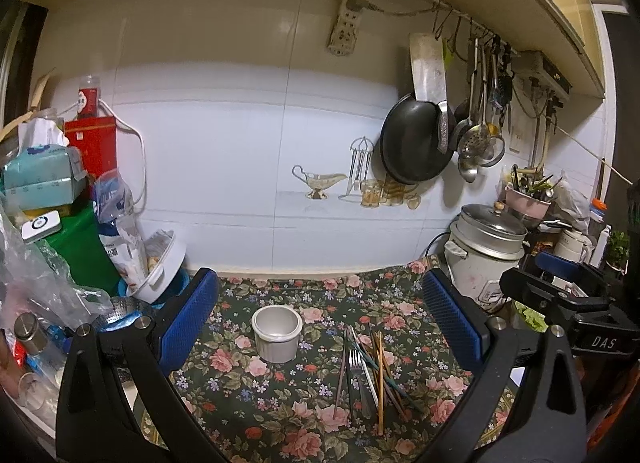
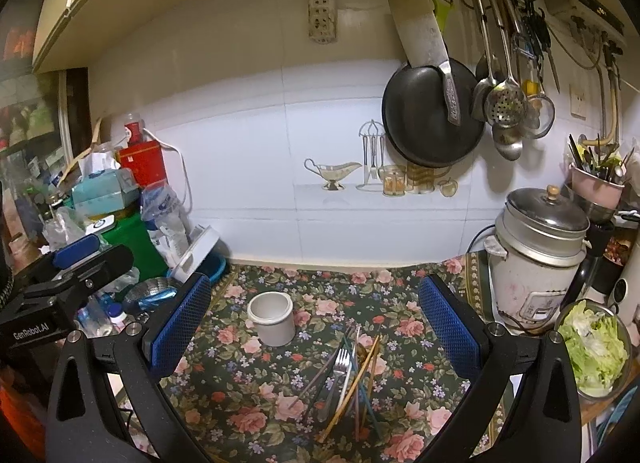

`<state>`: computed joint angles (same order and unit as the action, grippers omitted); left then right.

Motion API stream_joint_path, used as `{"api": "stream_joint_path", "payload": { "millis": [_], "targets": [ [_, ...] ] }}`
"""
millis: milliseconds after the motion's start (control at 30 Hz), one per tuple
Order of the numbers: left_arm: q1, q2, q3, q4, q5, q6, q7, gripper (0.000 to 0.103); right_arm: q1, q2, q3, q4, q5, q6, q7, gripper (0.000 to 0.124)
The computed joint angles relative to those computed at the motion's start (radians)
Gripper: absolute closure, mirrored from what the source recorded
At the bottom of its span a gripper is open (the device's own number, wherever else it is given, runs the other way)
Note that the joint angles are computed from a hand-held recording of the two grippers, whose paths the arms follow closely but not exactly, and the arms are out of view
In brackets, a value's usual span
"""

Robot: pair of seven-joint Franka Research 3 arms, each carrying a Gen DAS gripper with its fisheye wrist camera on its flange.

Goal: Organize utensils
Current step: 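Lower both tools to the utensil pile and close the left and right grippers on sticks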

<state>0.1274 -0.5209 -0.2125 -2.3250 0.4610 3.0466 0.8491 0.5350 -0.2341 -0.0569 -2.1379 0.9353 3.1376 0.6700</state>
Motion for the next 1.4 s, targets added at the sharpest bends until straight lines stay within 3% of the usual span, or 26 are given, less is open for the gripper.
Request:
{"api": "stream_joint_path", "payload": {
  "millis": [233, 400, 600, 767, 933, 1200, 1400],
  "targets": [
    [-0.024, 0.098, 0.011, 0.052, -0.006, -0.058, 0.012, 0.001, -0.133, 0.057, 0.072, 0.011, -0.185, -0.056, 0.198, 0.021],
    [-0.057, 0.204, 0.027, 0.102, -0.021, -0.116, 0.014, 0.001, -0.248, 0.129, 0.125, 0.037, -0.436, -0.117, 0.434, 0.021],
    [-0.104, 0.350, 0.049, 0.181, -0.042, -0.192, 0.026, 0.006, -0.310, 0.246, 0.117, 0.100, -0.757, -0.195, 0.706, 0.021],
    [-0.146, 0.473, 0.070, 0.257, -0.108, -0.264, 0.074, 0.018, -0.307, 0.344, 0.081, 0.176, -0.851, -0.276, 0.769, 0.022],
    [-0.166, 0.598, 0.071, 0.347, -0.207, -0.332, 0.142, 0.031, -0.331, 0.457, 0.095, 0.293, -0.773, -0.398, 0.674, 0.033],
    [-0.172, 0.749, 0.049, 0.482, -0.318, -0.443, 0.241, 0.047, -0.367, 0.648, 0.123, 0.556, -0.596, -0.700, 0.574, 0.067],
    [-0.162, 0.824, 0.005, 0.562, -0.448, -0.503, 0.375, 0.059, -0.366, 0.724, 0.099, 0.656, -0.601, -0.782, 0.613, 0.076]
  ]
}}
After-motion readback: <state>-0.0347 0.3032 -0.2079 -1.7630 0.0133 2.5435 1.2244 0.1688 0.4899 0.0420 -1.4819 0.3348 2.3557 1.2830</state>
